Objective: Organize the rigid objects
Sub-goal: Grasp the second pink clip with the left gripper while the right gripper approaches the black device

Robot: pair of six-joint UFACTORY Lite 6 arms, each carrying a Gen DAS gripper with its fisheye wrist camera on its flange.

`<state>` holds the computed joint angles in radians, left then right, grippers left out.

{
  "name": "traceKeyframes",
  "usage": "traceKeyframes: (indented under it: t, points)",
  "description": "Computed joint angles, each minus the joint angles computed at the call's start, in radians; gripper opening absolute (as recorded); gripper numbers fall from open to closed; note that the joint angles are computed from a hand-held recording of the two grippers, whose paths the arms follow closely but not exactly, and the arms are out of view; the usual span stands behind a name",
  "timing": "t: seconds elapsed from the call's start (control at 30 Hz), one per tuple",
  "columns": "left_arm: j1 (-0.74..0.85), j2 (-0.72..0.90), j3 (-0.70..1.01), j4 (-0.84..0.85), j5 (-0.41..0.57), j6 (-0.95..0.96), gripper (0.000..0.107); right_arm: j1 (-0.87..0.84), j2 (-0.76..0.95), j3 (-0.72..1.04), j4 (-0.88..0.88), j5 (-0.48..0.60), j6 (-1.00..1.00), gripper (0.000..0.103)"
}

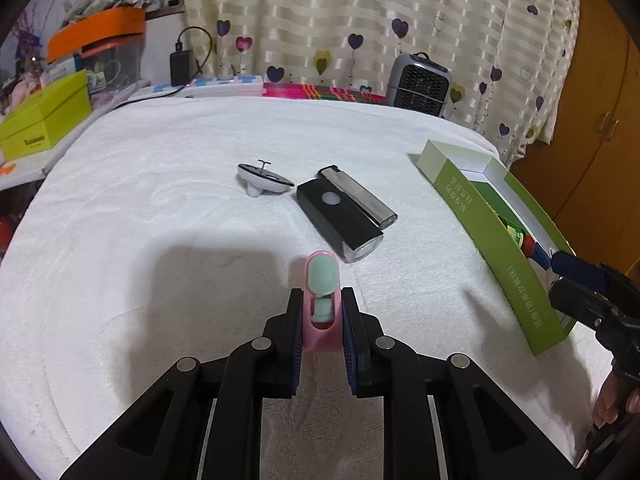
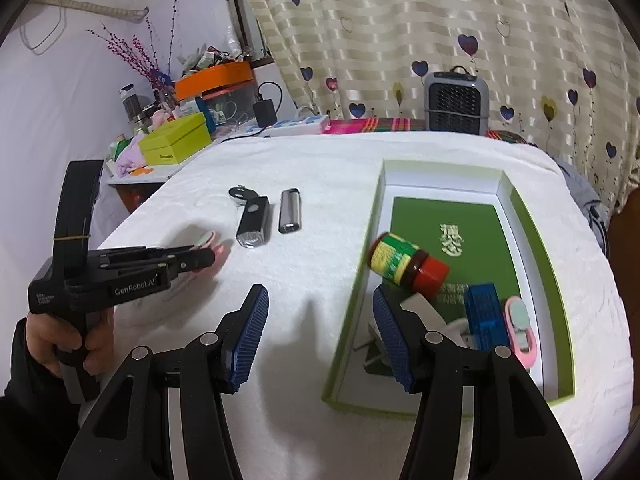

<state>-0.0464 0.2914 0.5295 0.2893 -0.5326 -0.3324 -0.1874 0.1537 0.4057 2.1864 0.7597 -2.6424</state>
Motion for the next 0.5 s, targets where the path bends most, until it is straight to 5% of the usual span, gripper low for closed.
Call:
traceKeyframes:
  t: [0.5]
  points:
    - [0.098,-0.020,-0.033,0.090,-0.053,-0.069,0.017,0.310,0.089,0.172,0.229,-0.158,-0.039,0.056]
